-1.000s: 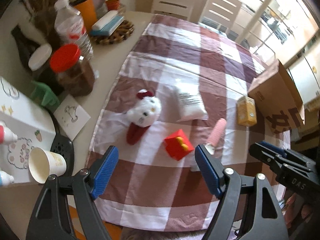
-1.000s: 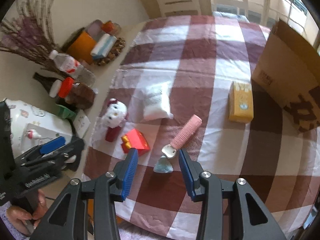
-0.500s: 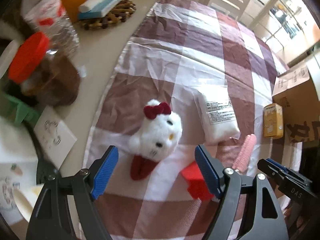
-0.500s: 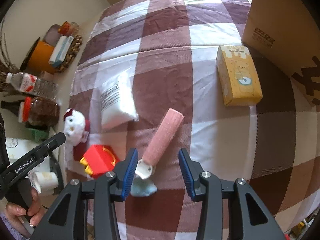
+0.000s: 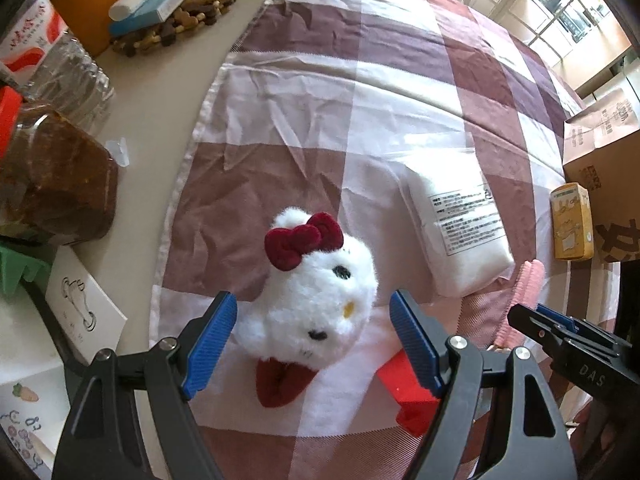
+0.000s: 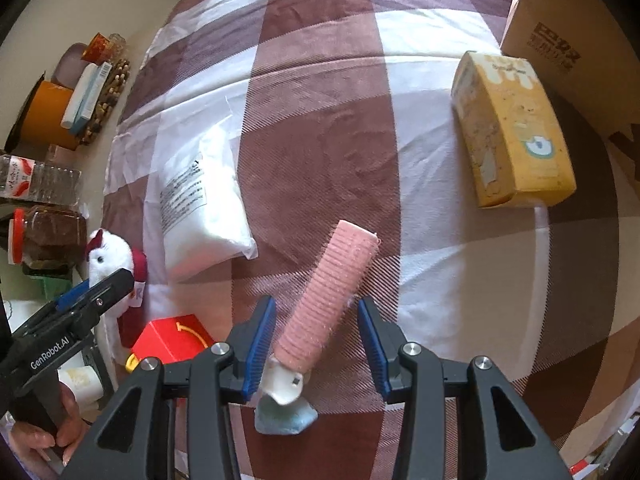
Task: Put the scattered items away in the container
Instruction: 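Grasp the white plush cat with the left tool while the right tool grasps the pink hair roller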
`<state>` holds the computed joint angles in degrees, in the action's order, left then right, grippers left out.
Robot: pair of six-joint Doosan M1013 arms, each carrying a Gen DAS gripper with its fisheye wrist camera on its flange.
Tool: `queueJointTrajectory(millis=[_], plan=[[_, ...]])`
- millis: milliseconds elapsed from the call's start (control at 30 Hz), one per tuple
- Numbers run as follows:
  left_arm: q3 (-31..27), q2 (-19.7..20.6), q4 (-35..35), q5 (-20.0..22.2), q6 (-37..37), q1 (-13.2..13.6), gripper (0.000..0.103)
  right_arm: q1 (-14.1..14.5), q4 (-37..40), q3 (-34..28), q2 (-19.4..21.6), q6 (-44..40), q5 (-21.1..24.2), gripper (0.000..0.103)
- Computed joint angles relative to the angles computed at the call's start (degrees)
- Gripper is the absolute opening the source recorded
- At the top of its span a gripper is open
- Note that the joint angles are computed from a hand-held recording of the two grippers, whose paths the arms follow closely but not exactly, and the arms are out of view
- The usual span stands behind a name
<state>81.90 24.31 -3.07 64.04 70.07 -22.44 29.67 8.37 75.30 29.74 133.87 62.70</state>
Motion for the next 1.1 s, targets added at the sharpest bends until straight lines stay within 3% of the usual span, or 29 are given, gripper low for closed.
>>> queueJointTrajectory(millis=[300, 700, 1100], plan=[[0.5, 0.9, -0.6, 0.1, 1.8, -0.3, 0.078, 0.6, -1.6, -0.3, 0.5, -0.3, 0.0, 0.043], [2.1, -0.1, 2.5, -1.6, 0.5, -0.6, 0.047, 0.6, -3.9, 0.9, 0.4, -1.1, -2.2, 0.028], [2.3, -3.0, 3.0, -1.8, -2.1, 0.0, 0.046, 1.8, -6.6, -0.6, -1.2, -1.8, -4.6, 0.025]])
